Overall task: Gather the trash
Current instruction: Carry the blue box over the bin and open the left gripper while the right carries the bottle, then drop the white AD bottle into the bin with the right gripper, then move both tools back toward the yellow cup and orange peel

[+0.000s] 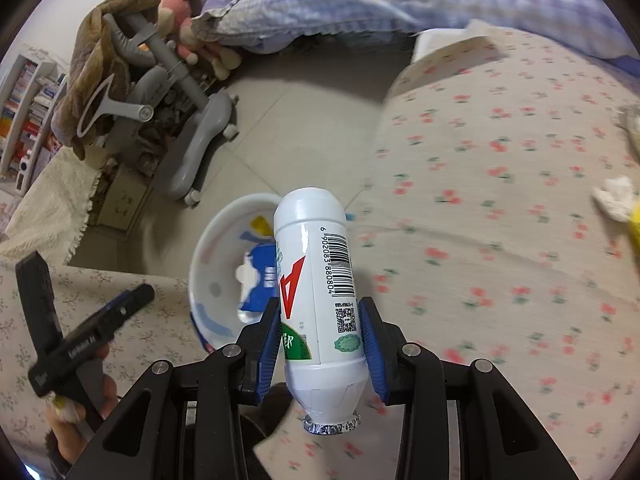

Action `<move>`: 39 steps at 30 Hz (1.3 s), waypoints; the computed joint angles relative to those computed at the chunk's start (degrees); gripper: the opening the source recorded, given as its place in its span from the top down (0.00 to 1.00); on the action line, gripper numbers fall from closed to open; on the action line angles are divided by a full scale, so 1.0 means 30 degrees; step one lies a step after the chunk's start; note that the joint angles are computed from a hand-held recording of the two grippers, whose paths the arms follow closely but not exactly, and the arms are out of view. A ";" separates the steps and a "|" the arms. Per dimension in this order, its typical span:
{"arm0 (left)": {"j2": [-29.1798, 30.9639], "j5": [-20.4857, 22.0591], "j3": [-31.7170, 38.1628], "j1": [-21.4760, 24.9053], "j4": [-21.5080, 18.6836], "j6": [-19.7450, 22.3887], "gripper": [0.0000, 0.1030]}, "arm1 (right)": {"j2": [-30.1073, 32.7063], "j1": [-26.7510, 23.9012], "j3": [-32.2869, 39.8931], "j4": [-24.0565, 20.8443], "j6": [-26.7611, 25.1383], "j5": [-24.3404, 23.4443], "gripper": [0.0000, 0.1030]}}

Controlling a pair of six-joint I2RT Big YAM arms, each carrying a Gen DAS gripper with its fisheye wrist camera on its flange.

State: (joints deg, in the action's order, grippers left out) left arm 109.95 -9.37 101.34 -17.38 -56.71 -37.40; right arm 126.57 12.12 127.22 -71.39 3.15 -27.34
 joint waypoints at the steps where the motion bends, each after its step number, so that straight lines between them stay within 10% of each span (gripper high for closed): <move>1: -0.0054 -0.0007 -0.0146 0.0097 -0.0052 0.0025 0.04 | 0.0198 0.0218 0.0211 0.0009 0.0135 -0.0034 0.62; 11: -0.0403 0.0133 -0.0618 0.0627 -0.0096 -0.0407 0.04 | 0.1443 0.1314 0.1366 0.0908 0.1568 -0.0549 0.61; 15: -0.0432 0.0102 -0.0642 0.0685 -0.0112 -0.0348 0.04 | 0.1518 0.1260 0.1450 0.1014 0.2069 -0.0547 0.32; 39: 0.0903 0.0177 0.1460 -0.0567 -0.1250 0.0863 0.04 | -0.2584 -0.1514 -0.3590 0.2775 0.0543 0.3507 0.24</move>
